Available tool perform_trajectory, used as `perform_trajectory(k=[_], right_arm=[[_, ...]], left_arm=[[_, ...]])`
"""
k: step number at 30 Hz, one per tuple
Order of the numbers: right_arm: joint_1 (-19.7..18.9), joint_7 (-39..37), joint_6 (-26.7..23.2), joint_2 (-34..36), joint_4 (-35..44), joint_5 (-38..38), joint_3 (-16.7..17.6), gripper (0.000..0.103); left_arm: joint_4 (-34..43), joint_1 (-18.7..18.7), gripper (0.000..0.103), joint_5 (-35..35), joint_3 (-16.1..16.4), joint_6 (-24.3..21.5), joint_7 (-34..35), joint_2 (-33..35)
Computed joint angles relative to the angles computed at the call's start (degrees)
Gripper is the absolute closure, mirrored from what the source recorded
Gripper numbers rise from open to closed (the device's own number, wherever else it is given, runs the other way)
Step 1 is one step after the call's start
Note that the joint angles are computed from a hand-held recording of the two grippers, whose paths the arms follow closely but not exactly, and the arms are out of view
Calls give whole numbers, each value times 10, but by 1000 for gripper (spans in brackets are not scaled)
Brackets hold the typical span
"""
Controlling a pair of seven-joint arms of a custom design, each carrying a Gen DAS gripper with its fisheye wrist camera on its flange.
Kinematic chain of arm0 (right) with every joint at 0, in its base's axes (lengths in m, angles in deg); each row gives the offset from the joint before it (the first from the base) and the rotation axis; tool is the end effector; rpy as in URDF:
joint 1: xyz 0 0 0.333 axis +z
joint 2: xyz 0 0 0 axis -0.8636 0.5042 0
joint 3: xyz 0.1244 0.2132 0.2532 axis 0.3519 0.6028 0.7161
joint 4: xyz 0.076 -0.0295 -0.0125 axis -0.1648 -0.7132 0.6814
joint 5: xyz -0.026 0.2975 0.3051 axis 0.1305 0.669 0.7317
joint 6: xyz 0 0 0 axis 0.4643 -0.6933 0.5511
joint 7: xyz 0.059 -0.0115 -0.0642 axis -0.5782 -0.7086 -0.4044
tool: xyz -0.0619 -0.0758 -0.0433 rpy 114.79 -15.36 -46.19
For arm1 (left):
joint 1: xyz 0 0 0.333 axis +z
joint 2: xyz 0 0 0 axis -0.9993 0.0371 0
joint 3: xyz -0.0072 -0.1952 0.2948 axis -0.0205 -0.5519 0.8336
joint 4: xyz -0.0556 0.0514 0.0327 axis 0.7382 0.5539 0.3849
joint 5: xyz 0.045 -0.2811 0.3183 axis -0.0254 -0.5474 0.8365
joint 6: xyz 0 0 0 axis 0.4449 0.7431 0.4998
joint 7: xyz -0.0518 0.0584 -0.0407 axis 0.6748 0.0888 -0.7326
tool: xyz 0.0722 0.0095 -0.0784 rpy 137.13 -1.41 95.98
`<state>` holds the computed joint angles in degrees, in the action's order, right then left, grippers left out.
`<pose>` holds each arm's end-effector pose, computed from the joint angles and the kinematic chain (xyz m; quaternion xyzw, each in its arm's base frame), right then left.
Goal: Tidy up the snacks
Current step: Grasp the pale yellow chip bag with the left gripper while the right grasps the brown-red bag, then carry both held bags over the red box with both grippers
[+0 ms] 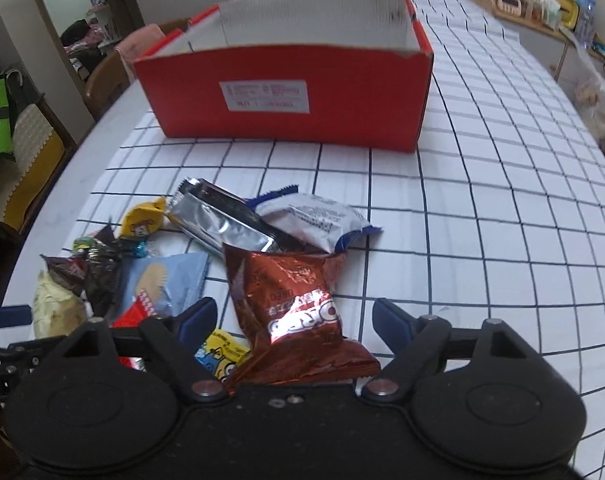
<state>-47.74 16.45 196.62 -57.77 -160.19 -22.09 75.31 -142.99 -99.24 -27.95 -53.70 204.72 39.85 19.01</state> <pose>0.4833 0.0686 0.4201 -0.6791 0.6811 -0.1216 0.2453 0.4660 -0.1750 0.4435 -0.6214 0.7439 -0.2163 0.1173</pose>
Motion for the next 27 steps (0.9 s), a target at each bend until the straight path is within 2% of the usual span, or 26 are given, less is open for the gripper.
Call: perform_trajectory(k=[2,4,6,8,10,11,15,18,27], right_arm=[[-1,4,-6,9,6,3,-1,26],[13,-17,-10,11,7,39,-14,31],[7,-13,-10,11,8,40,-9,38],[-5,8,-8,9,6,20,3,39],[1,8,-8,8,5,34,-3,41],[5,2,-8,8,6,44,-7,46],[-1,19,1,5,2,30,1,57],[-1,26,10,-1,-5,26,2,61],[-3,62,20,-36,-28,-1,4,64]], left_arm=[[3,-1,42,-2,1,-1,1,5],[5,-1,47,-4,0,-2,0,8],[7,-1,52,-6,1,-4,1,11],[6,0,55,-4,0,-2,0,11],[7,5,62,4,-3,-4,-9,13],[8,6,65,6,-3,-6,-11,13],[9,3,68,-2,0,-5,-7,14],[7,1,70,-10,3,-2,-3,13],[1,-7,72,-33,11,-10,14,-4]])
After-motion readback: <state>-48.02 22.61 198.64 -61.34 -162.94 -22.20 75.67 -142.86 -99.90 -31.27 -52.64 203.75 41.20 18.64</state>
